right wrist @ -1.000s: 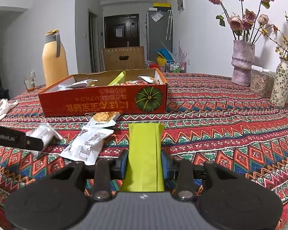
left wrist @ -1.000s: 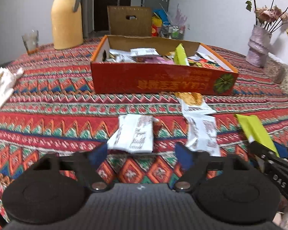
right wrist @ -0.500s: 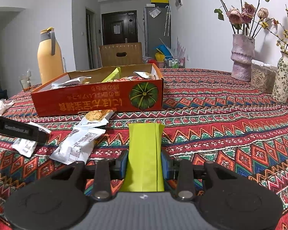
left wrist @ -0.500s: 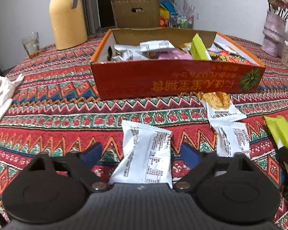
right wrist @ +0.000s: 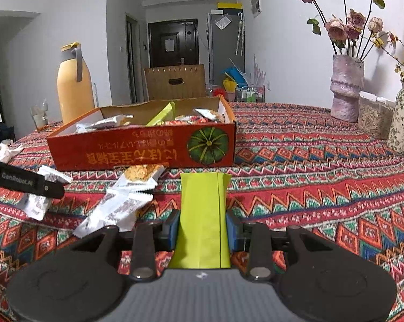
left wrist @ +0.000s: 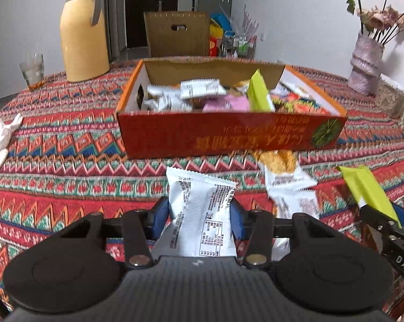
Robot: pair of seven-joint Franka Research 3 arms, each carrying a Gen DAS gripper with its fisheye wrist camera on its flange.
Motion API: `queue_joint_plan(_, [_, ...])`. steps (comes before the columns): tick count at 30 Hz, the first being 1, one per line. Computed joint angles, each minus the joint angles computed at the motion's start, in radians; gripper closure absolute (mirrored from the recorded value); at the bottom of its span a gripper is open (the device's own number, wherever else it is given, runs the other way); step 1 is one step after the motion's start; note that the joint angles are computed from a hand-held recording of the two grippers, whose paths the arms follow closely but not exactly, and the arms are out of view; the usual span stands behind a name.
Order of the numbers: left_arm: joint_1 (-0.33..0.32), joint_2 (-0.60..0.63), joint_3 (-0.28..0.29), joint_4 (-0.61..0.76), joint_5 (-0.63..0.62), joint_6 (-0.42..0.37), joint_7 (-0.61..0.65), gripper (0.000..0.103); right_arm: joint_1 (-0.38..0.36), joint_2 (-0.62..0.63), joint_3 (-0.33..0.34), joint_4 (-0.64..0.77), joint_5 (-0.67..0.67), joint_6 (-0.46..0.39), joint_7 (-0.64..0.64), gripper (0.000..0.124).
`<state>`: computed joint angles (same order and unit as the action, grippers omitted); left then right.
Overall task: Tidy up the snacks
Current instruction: 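Carry the white sachet and yellow-green bar up over the open box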
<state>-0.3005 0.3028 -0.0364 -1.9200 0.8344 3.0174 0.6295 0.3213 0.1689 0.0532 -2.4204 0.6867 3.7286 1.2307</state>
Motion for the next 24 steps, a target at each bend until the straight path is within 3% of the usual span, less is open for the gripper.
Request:
queue_joint_plan(15, [-0.06, 0.068, 0.084, 0.224, 0.156, 0.033, -0.182, 0.055, -0.053, 0.072, -0.022, 0.201, -0.124, 0.004, 0.011, 0.09])
queue_joint_plan(24, [-0.067, 0.188, 0.095, 0.429, 0.087, 0.01, -0.175, 0.055, -0.072, 0.196, -0.046, 0.461, -0.163, -0.113, 0.002, 0.09])
